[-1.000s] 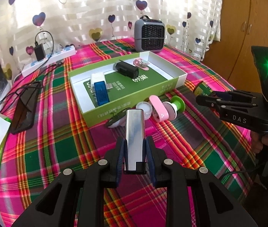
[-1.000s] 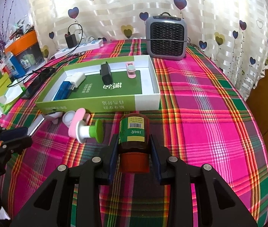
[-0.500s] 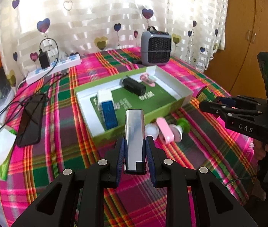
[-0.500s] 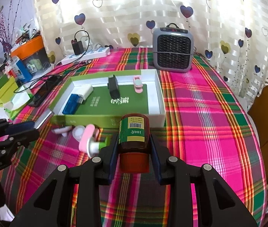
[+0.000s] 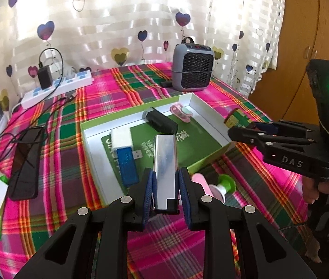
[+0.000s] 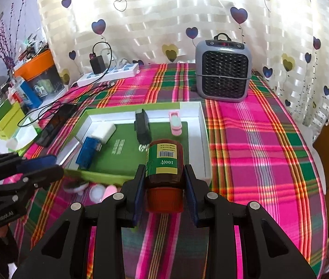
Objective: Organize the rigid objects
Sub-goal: 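Carry the silver bar with the left tool while the right tool carries the bottle over the box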
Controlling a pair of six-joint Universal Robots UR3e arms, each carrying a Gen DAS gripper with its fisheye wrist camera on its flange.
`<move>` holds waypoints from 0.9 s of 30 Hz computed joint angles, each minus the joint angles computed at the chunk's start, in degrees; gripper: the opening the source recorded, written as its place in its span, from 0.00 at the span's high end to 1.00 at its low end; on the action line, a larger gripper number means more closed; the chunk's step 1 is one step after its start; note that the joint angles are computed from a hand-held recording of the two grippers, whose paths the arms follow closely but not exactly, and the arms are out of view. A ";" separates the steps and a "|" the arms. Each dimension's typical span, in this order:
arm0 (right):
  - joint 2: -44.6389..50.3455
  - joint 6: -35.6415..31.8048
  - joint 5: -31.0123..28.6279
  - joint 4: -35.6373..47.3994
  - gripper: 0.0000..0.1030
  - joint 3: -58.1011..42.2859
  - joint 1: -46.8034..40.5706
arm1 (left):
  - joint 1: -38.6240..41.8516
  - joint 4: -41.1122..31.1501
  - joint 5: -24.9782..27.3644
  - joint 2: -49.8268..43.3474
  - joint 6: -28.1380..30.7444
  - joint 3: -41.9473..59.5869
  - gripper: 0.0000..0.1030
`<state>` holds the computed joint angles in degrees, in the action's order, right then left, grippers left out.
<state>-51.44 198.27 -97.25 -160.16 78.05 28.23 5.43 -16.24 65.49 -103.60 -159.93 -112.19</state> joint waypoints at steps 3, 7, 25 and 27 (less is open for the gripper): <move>1.89 -0.90 0.70 2.22 0.68 -3.69 -0.84 | -0.53 -0.72 0.16 -2.37 -0.95 2.69 0.79; 4.47 -2.20 2.21 4.55 0.68 -8.32 -1.87 | -1.08 -3.16 -0.40 -6.08 -2.62 7.38 0.79; 17.84 -7.05 10.72 18.60 0.68 -30.43 -5.50 | -4.27 -9.39 1.78 -19.75 -9.05 25.30 0.79; 19.11 -7.38 10.68 20.17 0.68 -32.69 -5.49 | -4.42 -9.92 2.08 -21.02 -9.47 26.85 0.79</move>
